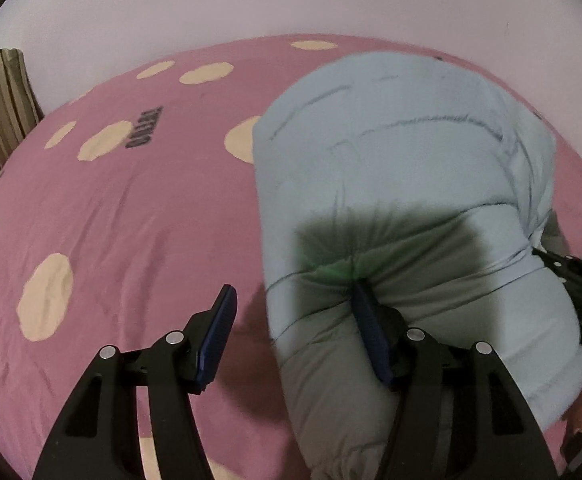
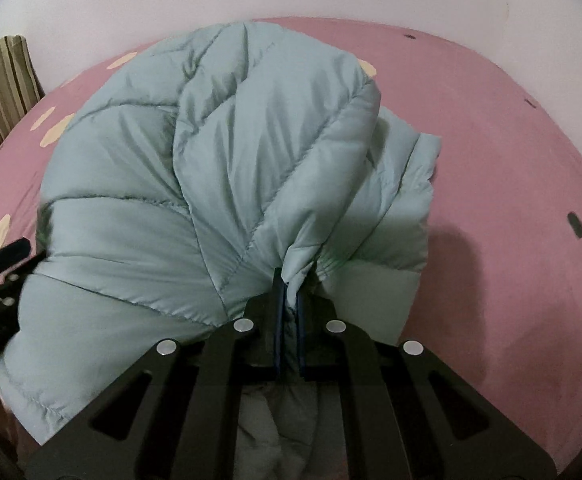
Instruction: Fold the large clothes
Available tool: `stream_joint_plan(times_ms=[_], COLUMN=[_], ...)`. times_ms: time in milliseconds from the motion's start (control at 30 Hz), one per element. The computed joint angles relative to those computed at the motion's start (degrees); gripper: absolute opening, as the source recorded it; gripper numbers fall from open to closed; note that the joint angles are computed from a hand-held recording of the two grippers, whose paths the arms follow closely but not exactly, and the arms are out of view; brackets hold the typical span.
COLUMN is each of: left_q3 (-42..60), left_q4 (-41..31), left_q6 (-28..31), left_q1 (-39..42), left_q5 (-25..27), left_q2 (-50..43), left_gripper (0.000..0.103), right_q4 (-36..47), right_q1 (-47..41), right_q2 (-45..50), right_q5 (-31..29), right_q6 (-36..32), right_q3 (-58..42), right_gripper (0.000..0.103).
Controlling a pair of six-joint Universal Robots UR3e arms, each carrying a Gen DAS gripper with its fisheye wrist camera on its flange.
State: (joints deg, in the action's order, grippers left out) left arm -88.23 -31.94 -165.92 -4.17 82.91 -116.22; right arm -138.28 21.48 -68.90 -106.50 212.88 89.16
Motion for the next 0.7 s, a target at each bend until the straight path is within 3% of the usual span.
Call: stream_joint_plan(times_ms=[167, 233, 433, 700], left_q3=[-1.76, -4.29, -13.22, -11.20], left_q4=[0.74, 1.06, 2.23, 0.91], left_q6=[0.20, -0.42, -1.19, 0.29], left_q1=[0.55, 1.23, 4.15, -0.71], left_q5=[-0.42, -0.03, -5.69, -1.96], left_q2=[2.23, 5.87, 16.52, 9.55], left_gripper=[0.058, 0.058, 0.058, 0.059], right_q4=[-2.24, -2.55, -1.15, 0.27], right_q1=[-0.71, -0.56, 4.90, 5.26], right_q2=[-2.26, -5.53, -14.32, -9.64], right_q5=[1.15, 0.39, -5.06, 1.83], right_q6=[-0.23, -0.04, 1.45, -1.85], right_q3=[2.52, 4.90, 7.33, 8.97], right_gripper=[0.006, 0.013, 0.013, 0.015])
